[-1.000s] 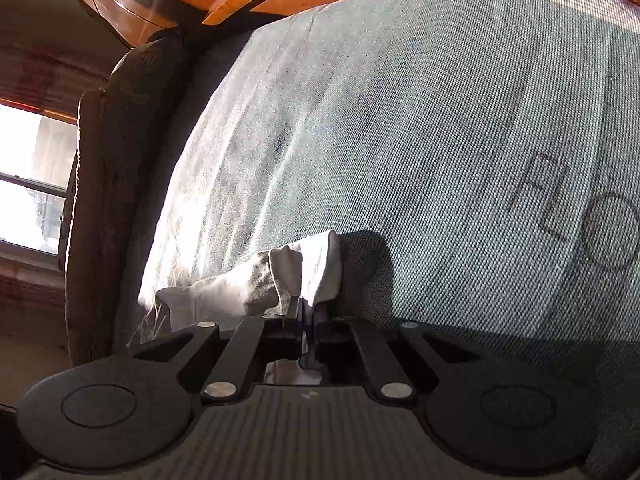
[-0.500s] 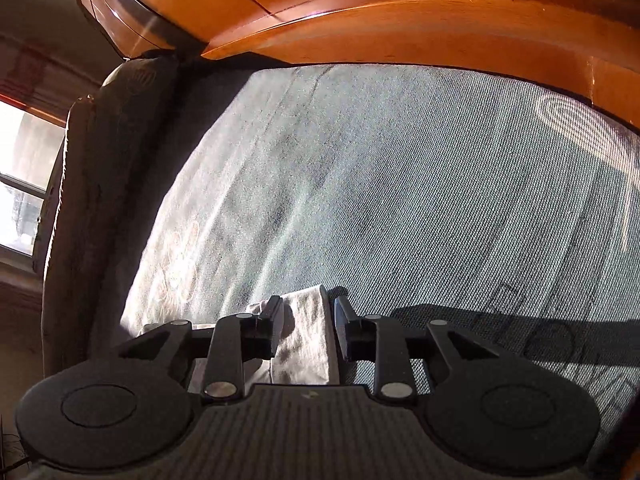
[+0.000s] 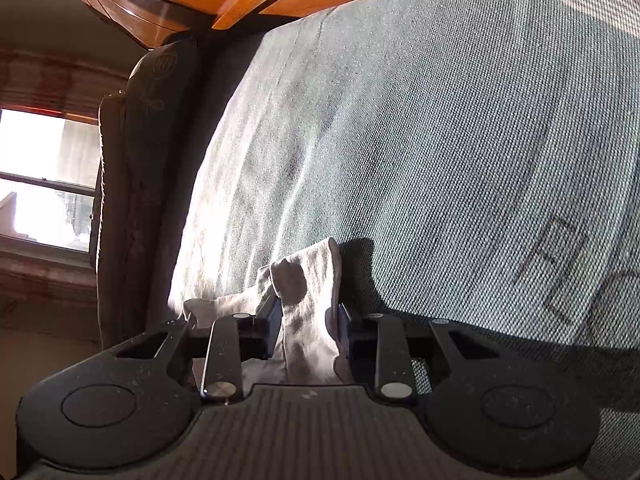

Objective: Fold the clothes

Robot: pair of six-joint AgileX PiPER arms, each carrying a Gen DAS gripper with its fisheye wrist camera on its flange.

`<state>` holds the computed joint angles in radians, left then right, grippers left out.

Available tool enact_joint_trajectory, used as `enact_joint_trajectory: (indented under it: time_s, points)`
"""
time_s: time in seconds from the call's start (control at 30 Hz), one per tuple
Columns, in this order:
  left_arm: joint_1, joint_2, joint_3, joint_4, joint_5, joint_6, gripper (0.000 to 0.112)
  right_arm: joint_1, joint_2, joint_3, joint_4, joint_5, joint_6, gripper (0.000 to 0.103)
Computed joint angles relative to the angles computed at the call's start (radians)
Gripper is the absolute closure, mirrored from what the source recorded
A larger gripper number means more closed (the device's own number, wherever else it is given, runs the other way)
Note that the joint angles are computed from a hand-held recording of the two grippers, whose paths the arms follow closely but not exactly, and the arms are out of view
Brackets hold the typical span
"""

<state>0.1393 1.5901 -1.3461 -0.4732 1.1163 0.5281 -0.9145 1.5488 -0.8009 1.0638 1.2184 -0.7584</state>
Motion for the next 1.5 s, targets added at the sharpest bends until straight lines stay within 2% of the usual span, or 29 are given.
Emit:
enact_joint_trajectory:
  time_s: [0.03, 0.07, 0.13, 0.27, 0.43, 0.53, 0.67, 0.73, 0.8, 0.87, 1.03, 1.17, 1.23, 1.3, 1.33, 1.4, 1.43, 1.5]
  points:
    - [-0.003, 0.003, -0.002, 0.000, 0.000, 0.000, 0.012, 0.011, -0.019, 0.011, -0.012, -0.028, 0.000, 0.092]
    - [-0.004, 0.004, -0.004, 0.001, -0.001, -0.001, 0.012, 0.022, -0.029, 0.012, -0.026, -0.050, 0.012, 0.103]
    - [-0.004, 0.005, -0.009, 0.001, 0.000, 0.000, 0.012, 0.067, -0.063, -0.002, -0.071, -0.094, 0.060, 0.103]
    - [0.004, 0.010, -0.029, 0.011, 0.015, 0.008, 0.012, 0.236, -0.151, -0.108, -0.265, -0.188, 0.298, 0.100]
    - [0.020, 0.012, -0.046, 0.010, 0.018, 0.012, 0.012, 0.277, -0.182, -0.183, -0.325, -0.257, 0.395, 0.100]
    - [0.025, 0.011, -0.043, 0.003, 0.016, 0.010, 0.012, 0.287, -0.161, -0.228, -0.401, -0.260, 0.425, 0.100]
    - [0.026, 0.001, -0.029, 0.004, 0.012, 0.022, 0.012, 0.391, -0.209, -0.216, -0.646, -0.362, 0.627, 0.089]
    - [0.023, -0.003, -0.023, 0.011, 0.005, 0.034, 0.012, 0.420, -0.245, -0.202, -0.649, -0.377, 0.660, 0.086]
    - [0.012, -0.006, -0.016, 0.032, -0.009, 0.047, 0.012, 0.491, -0.268, -0.197, -0.636, -0.367, 0.659, 0.074]
    - [0.004, -0.006, -0.013, 0.046, -0.023, 0.065, 0.012, 0.638, -0.263, -0.200, -0.677, -0.388, 0.685, 0.060]
    - [-0.027, -0.023, 0.009, 0.099, -0.069, 0.153, 0.012, 1.072, -0.119, -0.293, -0.842, -0.526, 0.806, 0.047]
    - [-0.018, -0.046, 0.053, 0.128, -0.091, 0.213, 0.012, 1.273, 0.058, -0.417, -0.929, -0.588, 0.878, 0.045]
    - [0.006, -0.059, 0.079, 0.138, -0.086, 0.224, 0.012, 1.338, 0.110, -0.452, -1.006, -0.573, 0.895, 0.044]
    - [0.037, -0.071, 0.107, 0.166, -0.079, 0.220, 0.012, 1.377, 0.101, -0.420, -1.079, -0.580, 0.895, 0.038]
    - [0.055, -0.076, 0.121, 0.181, -0.075, 0.214, 0.012, 1.390, 0.082, -0.396, -1.114, -0.576, 0.894, 0.031]
    - [0.104, -0.096, 0.152, 0.184, -0.073, 0.219, 0.012, 1.399, 0.051, -0.393, -1.163, -0.486, 0.897, 0.021]
    - [0.134, -0.111, 0.167, 0.160, -0.071, 0.236, 0.012, 1.401, 0.046, -0.408, -1.176, -0.429, 0.902, 0.021]
    - [0.183, -0.137, 0.186, 0.117, -0.069, 0.266, 0.012, 1.404, 0.041, -0.438, -1.180, -0.393, 0.924, 0.021]
